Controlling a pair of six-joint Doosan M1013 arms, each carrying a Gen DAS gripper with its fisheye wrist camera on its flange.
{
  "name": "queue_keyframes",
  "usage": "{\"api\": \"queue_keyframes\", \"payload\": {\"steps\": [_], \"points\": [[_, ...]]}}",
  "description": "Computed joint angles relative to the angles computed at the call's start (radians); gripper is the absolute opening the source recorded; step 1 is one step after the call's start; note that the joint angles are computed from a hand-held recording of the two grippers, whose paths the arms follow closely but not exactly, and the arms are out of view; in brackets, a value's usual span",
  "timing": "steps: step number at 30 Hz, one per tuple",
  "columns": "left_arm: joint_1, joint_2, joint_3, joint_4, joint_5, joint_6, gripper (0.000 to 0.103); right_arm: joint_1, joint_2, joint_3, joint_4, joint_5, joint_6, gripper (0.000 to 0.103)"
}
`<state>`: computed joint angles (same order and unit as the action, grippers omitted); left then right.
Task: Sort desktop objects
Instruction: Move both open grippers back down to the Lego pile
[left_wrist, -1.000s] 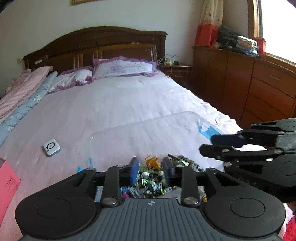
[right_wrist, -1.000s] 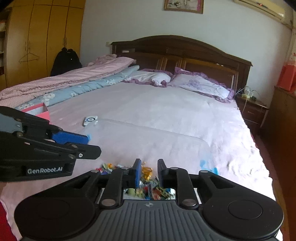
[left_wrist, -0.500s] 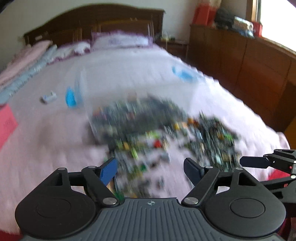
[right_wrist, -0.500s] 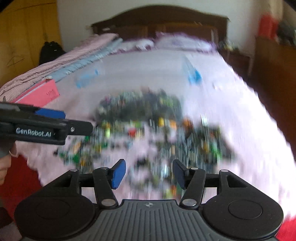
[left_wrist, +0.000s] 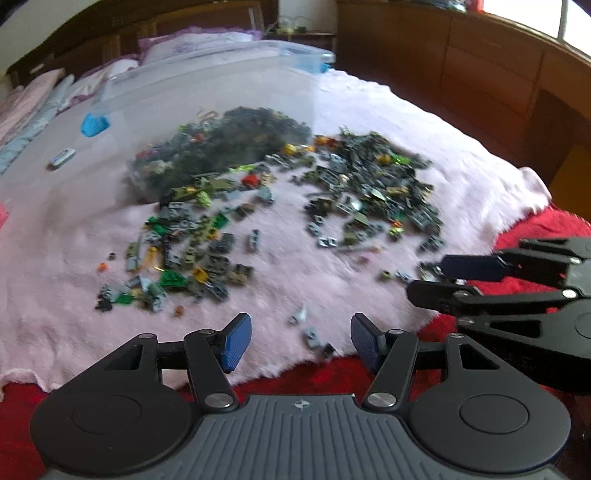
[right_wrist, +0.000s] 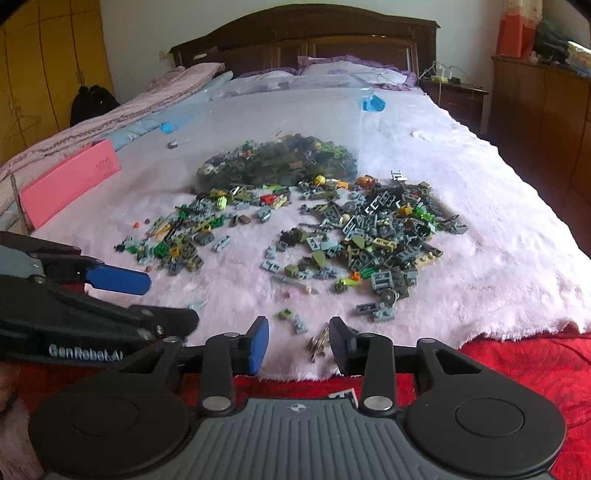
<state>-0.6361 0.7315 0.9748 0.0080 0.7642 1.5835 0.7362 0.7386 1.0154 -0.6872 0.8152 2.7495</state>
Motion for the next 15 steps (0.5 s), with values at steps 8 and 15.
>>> {"api": "queue_keyframes", "payload": {"steps": [8,15], "points": [[0.004,-0.01,0.022,0.04,-0.026,-0.073,0.061,0.0,-0.002,0.009,0.011,-0.007,0.008,0.04],[0.019,-0.008,0.017,0.112,-0.03,-0.197,0.061,-0.011,0.022,-0.042,0.053,-0.038,-0.089,0.04]]}}
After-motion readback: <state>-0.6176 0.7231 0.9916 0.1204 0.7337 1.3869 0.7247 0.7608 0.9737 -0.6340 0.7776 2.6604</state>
